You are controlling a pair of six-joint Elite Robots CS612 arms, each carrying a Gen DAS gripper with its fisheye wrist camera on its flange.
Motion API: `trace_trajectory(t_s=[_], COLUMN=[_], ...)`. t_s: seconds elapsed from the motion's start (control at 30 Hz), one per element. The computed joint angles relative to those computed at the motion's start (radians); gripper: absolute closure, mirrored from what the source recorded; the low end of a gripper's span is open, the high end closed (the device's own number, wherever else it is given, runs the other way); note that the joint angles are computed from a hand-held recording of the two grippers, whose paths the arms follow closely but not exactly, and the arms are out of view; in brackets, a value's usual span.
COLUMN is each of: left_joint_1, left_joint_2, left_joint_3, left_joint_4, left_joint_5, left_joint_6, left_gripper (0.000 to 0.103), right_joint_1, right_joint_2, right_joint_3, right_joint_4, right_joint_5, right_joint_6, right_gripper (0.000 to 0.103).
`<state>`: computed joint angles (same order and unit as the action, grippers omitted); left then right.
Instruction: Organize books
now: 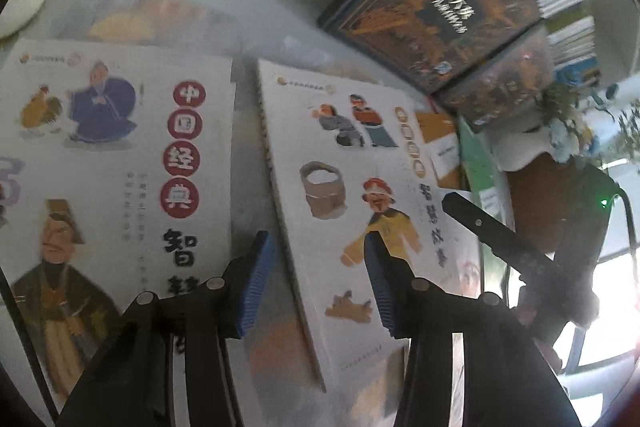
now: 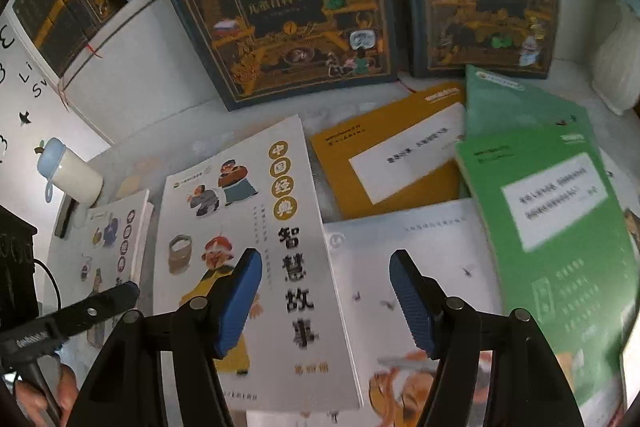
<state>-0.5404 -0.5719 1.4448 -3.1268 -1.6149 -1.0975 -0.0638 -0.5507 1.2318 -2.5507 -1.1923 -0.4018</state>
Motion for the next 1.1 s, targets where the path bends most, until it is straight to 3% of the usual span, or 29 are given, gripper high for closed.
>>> trace_trajectory(t_s=[0.17,0.27,0.4,0.77,0.97,1.1], left_joint_1=[0.000,0.001,-0.014,-0.140,-0.200,-0.242], left_joint_2=[0.007,0.004,-0.018,-0.130,-0.158,-0.166], left_joint_3=[-0.022,-0.020,0.015,0.212,0.305,0.342], left_joint_4=[0.025,0.028,0.014,-0.017,-0.122,-0.172], left_joint_5=[0.012,-0.003,-0.015,-0.105,-0.124,-0.046], left_joint_6=[0.006,0.019,0.028,0.087,-0.058,-0.239], left_gripper=[0.059,0.059,0.059,0.059,0.060,0.060], right_joint_1=[0.015,0.022,0.007,-0.071,-0.134,-0.170], right_joint_2=[0.027,0.019,-0.015,-0.204,-0.301,-0.329], right_joint_3=[-0.038,-0.017,0.036,0.376,0.553,0.592], right_joint_4=[0.034,-0.001,0.005,-0.096,-0.026,0.115], right_joint_5=[0.006,-0.015,0.019,0.029,0.010,-0.004], right_joint_6=[-0.044,-0.068,-0.098,-0.205,-0.284,-0.408], right_gripper=[0.065,0.065,0.065,0.064,0.064,0.064])
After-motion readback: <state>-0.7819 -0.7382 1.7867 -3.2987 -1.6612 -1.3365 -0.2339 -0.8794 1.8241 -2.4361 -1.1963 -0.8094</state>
